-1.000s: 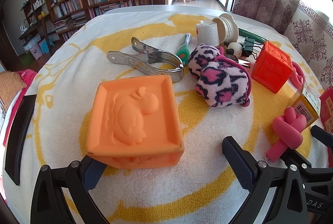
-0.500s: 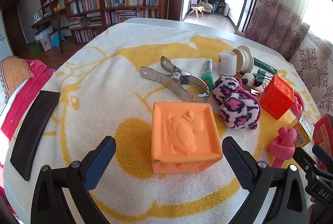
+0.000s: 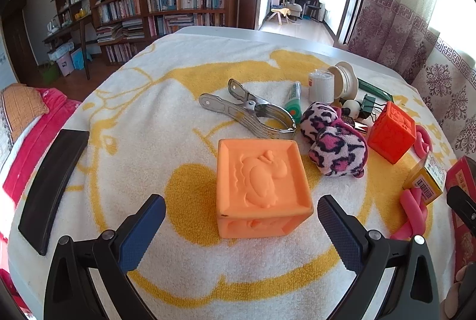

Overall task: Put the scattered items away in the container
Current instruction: 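Move the left tool toward the orange rubber cube, then close the left tool on the orange rubber cube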

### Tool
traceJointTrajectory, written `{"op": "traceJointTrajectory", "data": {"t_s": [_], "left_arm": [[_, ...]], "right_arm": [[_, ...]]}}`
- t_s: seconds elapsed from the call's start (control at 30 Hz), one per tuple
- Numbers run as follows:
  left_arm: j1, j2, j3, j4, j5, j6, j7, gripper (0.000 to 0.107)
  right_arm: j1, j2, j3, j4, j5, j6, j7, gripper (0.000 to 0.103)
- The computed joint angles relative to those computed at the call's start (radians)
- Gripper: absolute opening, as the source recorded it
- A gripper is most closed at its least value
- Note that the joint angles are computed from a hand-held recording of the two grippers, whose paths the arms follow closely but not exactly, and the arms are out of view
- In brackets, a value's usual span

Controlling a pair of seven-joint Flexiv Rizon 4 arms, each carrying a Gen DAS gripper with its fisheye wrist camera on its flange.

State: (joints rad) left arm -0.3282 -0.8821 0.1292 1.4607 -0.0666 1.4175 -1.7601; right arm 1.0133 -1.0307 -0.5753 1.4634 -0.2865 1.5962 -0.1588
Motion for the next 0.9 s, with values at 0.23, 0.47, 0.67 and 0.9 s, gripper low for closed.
{"op": "traceJointTrajectory", "data": {"t_s": [0.23,0.47,0.67,0.9], "left_arm": [[-0.017,-0.019,0.028,-0.033,0.012,-0.031,-0.024,0.103],[-0.009,-0.040,0.020,-0.074,0.021,-0.065,-0.037,0.103],[0.001,-0.055,0.012,-0.101,0.029,-0.092,-0.048,0.103],[0.023,-0.066,-0.012,-0.110,0.024,-0.104,-0.046,0.103]], "right_arm": [[0.022,-0.003,-0.033,0.004,-0.010,-0.019,0.009,0.103],[0.040,0.005,-0.059,0.014,-0.059,-0.078,0.048,0.103],[0.024,0.017,-0.041,0.008,-0.135,-0.121,0.081,0.103],[-0.012,0.028,0.001,0.000,-0.202,-0.133,0.113,0.103]]}}
